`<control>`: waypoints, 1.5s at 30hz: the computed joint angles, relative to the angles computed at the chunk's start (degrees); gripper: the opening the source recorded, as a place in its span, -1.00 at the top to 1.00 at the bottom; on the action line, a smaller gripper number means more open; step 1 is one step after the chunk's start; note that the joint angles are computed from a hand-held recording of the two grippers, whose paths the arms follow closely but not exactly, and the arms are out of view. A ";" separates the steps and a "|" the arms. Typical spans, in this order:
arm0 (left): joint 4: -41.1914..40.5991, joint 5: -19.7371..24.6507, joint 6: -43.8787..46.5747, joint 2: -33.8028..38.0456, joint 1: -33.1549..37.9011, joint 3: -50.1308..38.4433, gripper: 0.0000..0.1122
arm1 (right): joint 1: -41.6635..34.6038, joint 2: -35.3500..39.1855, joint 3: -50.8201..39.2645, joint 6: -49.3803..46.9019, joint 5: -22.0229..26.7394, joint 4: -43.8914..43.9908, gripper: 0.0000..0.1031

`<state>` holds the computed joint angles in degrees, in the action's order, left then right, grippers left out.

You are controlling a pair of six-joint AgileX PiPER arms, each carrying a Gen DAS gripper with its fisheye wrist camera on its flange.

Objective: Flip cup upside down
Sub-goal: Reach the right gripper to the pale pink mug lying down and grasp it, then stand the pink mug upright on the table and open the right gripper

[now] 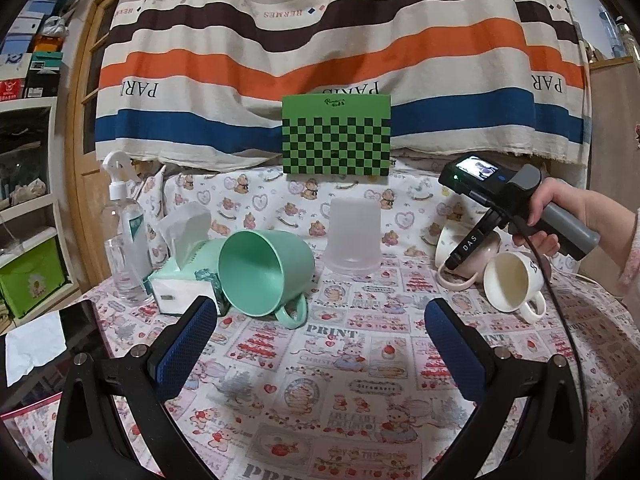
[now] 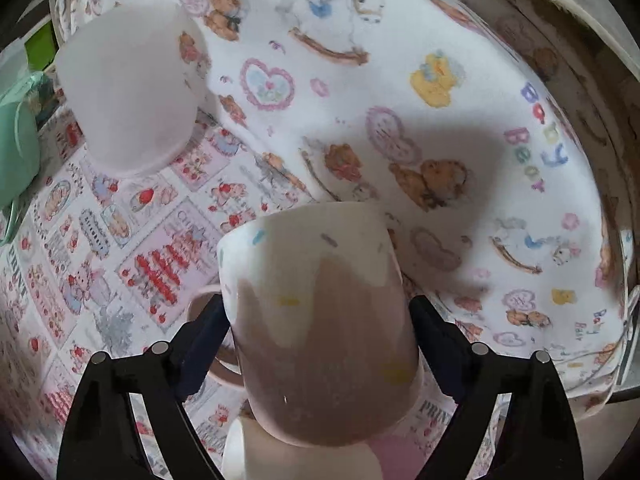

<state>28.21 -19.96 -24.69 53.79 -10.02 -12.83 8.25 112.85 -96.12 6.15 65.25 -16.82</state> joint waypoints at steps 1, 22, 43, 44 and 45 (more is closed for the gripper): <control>0.18 0.03 -0.17 0.07 0.07 -0.08 -0.83 | 0.60 -0.73 0.86 -0.22 -0.45 -0.15 -0.75; -0.56 -0.08 0.66 -0.17 0.21 0.10 -0.83 | 11.21 -29.38 22.87 2.01 -5.16 15.48 -0.65; -9.08 1.05 7.89 -0.73 -1.56 0.36 -0.83 | 29.86 -46.30 60.62 67.63 -39.27 -30.70 -0.68; -9.08 1.05 7.89 -0.73 -1.56 0.36 -0.83 | 29.92 -48.36 62.42 71.11 -40.61 -33.31 -0.72; -9.01 1.09 7.83 -0.75 -1.55 0.34 -0.83 | 29.71 -50.29 63.69 72.31 -41.79 -34.29 -0.77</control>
<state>19.20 -18.87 -16.86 53.04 -11.57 -12.49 37.96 62.56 -32.43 78.46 23.46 -51.11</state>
